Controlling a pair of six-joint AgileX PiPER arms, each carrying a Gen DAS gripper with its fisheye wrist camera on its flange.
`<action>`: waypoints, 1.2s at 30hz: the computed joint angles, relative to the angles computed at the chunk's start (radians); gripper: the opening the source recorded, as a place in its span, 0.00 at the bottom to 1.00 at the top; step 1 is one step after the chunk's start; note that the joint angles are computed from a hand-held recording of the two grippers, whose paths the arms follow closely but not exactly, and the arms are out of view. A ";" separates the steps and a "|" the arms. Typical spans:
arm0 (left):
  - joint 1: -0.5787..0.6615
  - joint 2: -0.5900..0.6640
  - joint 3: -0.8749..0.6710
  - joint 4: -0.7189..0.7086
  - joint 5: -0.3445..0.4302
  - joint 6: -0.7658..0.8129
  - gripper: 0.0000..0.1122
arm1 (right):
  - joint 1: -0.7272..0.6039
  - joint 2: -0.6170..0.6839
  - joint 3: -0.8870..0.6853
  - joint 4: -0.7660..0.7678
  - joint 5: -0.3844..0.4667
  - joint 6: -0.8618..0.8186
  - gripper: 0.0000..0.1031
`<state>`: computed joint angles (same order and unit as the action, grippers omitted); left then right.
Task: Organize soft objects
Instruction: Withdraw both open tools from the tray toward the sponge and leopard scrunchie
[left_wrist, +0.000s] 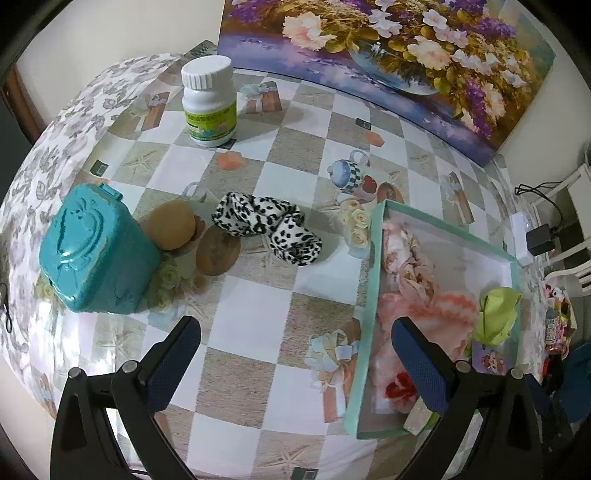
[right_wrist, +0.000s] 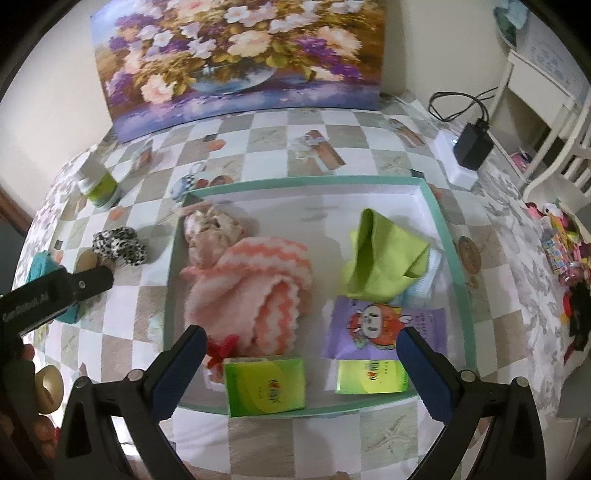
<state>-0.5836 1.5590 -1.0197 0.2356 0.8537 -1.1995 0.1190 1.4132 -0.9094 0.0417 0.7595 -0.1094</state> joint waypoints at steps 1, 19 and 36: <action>0.001 -0.003 -0.003 0.003 0.009 0.011 0.91 | 0.006 -0.001 0.001 0.000 0.001 0.003 1.00; 0.071 -0.128 0.007 0.018 0.024 0.110 0.91 | 0.141 0.019 -0.018 -0.044 0.012 0.120 1.00; 0.299 -0.247 0.067 -0.033 0.006 0.265 0.91 | 0.314 0.121 -0.174 -0.060 0.067 0.250 1.00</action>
